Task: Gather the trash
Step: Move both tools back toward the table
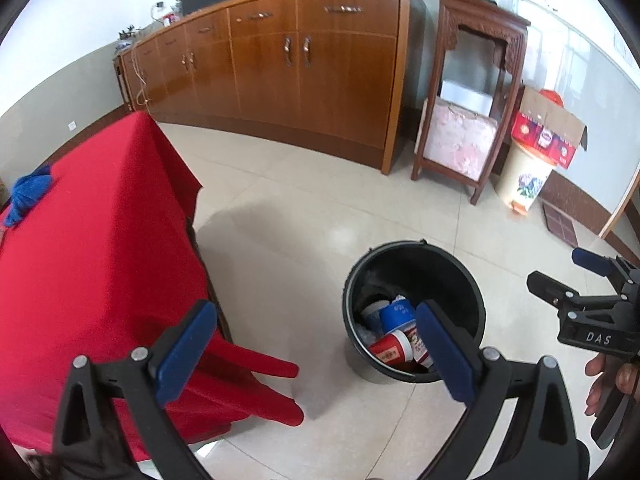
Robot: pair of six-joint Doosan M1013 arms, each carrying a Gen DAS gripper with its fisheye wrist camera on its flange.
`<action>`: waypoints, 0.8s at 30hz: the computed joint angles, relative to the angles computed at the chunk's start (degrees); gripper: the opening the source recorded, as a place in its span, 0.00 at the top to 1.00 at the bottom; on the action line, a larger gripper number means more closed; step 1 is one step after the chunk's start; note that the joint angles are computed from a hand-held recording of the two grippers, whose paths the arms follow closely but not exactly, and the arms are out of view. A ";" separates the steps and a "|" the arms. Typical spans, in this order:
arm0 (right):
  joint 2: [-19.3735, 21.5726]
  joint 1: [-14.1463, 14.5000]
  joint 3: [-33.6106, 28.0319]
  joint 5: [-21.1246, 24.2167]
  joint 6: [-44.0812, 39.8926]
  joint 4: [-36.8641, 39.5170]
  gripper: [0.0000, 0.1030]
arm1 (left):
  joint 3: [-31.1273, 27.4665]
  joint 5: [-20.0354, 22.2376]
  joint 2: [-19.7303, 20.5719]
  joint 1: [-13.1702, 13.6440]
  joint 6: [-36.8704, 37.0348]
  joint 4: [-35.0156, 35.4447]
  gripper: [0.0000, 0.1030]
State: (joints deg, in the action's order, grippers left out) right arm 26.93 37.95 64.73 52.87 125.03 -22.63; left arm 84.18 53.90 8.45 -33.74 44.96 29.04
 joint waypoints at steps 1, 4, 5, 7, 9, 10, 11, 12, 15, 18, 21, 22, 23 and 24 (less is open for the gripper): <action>0.08 0.24 -0.63 0.25 0.05 -0.07 0.00 | 0.07 0.02 -0.33 0.05 -0.13 0.16 0.02; 0.23 1.00 -2.00 0.41 -0.20 -0.26 0.00 | 0.55 -0.06 -1.17 -0.05 -1.56 1.55 0.02; 0.38 1.28 -2.47 0.72 -0.19 -0.65 0.00 | 0.75 -0.13 -1.47 -0.08 -2.04 1.89 0.02; 0.63 1.84 -3.57 1.02 -0.92 -0.57 0.00 | 1.36 -0.09 -2.23 -0.09 -3.31 2.99 0.02; 0.89 2.40 -4.52 1.36 -1.38 -0.81 0.00 | 1.86 -0.18 -2.87 0.03 -4.00 3.52 0.02; 0.97 2.67 -4.88 1.42 -1.59 -0.91 0.00 | 2.28 -0.24 -3.34 0.11 -4.68 4.11 0.02; 1.06 2.98 -5.28 1.37 -1.82 -1.08 0.00 | 2.65 -0.29 -3.78 0.16 -5.24 4.59 0.02; 1.18 3.23 -5.63 1.46 -1.97 -1.22 0.00 | 2.96 -0.22 -4.14 0.19 -5.78 5.12 0.02; 1.70 4.19 -7.23 1.96 -2.79 -1.54 0.00 | 3.73 -0.04 -5.19 0.38 -7.08 6.07 0.02; 2.12 4.94 -8.44 1.91 -3.63 -1.59 0.00 | 4.71 0.15 -6.37 0.74 -8.77 7.34 0.02; 2.82 5.72 -10.15 1.79 -4.80 -0.82 0.00 | 5.64 0.62 -7.51 1.23 -10.11 8.64 0.02; 3.11 5.94 -10.81 1.74 -5.46 0.00 0.00 | 5.85 0.82 -7.80 1.33 -10.48 9.02 0.02; 3.41 6.25 -11.46 1.62 -5.95 0.28 0.00 | 6.15 0.91 -8.16 1.51 -10.77 9.31 0.02; 3.74 6.60 -12.13 1.51 -6.50 0.34 0.00 | 6.53 1.13 -8.59 1.63 -11.17 9.80 0.02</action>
